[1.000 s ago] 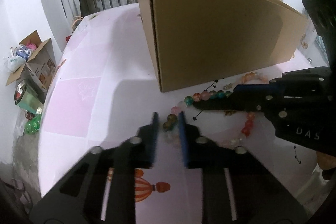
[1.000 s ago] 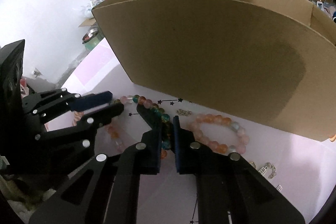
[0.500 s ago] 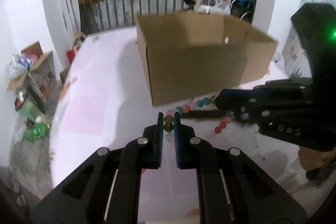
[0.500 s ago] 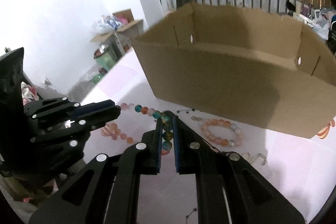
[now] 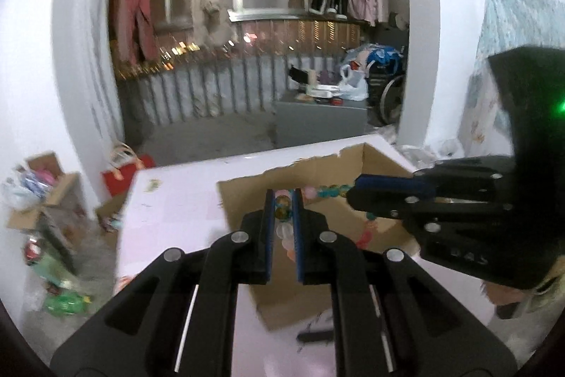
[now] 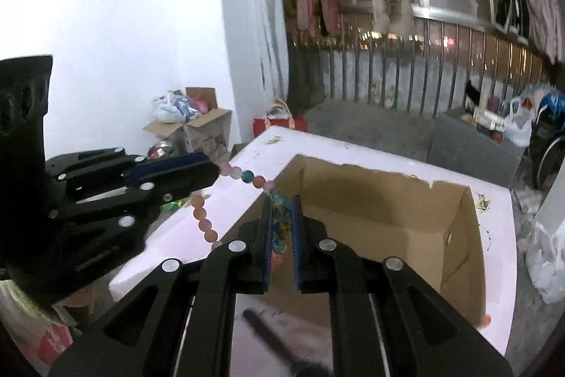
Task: Organize jewelry
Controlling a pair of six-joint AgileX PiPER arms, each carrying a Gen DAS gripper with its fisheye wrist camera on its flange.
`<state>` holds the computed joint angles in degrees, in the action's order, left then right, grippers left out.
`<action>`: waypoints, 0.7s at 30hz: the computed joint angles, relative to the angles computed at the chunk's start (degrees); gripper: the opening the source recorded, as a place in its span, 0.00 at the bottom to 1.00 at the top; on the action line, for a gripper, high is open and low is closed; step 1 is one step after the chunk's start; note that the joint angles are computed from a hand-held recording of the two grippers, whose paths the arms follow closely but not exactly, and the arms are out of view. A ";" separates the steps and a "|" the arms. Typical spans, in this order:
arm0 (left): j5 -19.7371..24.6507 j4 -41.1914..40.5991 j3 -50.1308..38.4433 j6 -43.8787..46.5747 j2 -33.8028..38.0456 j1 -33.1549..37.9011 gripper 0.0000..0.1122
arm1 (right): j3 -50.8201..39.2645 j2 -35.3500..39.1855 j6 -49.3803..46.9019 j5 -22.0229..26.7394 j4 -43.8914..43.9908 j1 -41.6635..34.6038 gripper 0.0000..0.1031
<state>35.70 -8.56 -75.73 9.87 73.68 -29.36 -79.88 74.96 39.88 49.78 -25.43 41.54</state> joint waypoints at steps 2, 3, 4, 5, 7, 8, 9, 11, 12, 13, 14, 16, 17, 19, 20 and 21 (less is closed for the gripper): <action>4.66 -4.58 -8.98 3.66 8.71 2.36 0.07 | -3.54 4.04 -8.90 -1.06 11.46 -8.03 0.10; 5.71 -3.44 -11.24 2.72 11.36 2.20 0.08 | -6.05 6.90 -13.45 -0.39 17.19 -11.92 0.10; 7.47 -0.86 -14.93 0.69 14.94 1.50 0.08 | -8.44 9.82 -18.69 0.72 22.92 -15.71 0.10; 9.37 1.34 -18.94 -0.86 18.93 0.89 0.08 | -9.64 11.73 -23.67 1.56 28.59 -18.83 0.10; 12.85 1.91 -24.92 -1.24 24.66 1.04 0.08 | -14.48 17.52 -27.13 5.62 33.52 -22.40 0.10; 15.82 1.96 -29.13 -1.69 28.32 1.25 0.08 | -16.27 19.93 -28.31 7.51 35.65 -23.88 0.10; 18.33 2.05 -32.33 -2.42 31.15 1.57 0.08 | -19.47 23.61 -29.24 10.59 38.35 -25.69 0.10; 23.74 3.18 -39.06 -4.66 36.55 1.85 0.08 | -24.16 28.85 -29.22 14.75 40.66 -27.61 0.10; 25.14 3.55 -40.92 -5.00 37.87 1.95 0.08 | -26.42 30.84 -29.68 16.68 41.82 -28.18 0.10; 25.14 4.35 -40.87 -5.59 38.44 1.73 0.08 | -26.89 32.04 -29.24 17.31 42.07 -28.31 0.10; 25.40 5.37 -42.04 -6.24 39.47 1.57 0.08 | -27.71 33.24 -29.02 17.72 42.30 -28.58 0.10; 24.47 5.69 -41.31 -6.44 39.37 1.97 0.14 | -28.92 35.06 -30.19 18.37 43.97 -29.14 0.10; 23.89 5.47 -40.99 -6.58 39.20 2.25 0.16 | -28.10 34.84 -29.85 17.55 44.17 -29.15 0.10; 22.59 5.14 -39.68 -7.31 37.98 2.80 0.19 | -27.34 34.78 -30.61 15.97 44.64 -29.36 0.10; 21.87 4.90 -38.63 -7.27 37.23 3.18 0.20 | -26.54 34.27 -30.83 15.12 44.43 -29.23 0.10; 20.95 4.55 -37.26 -7.41 35.98 3.64 0.23 | -26.90 34.20 -30.89 14.88 44.17 -29.08 0.10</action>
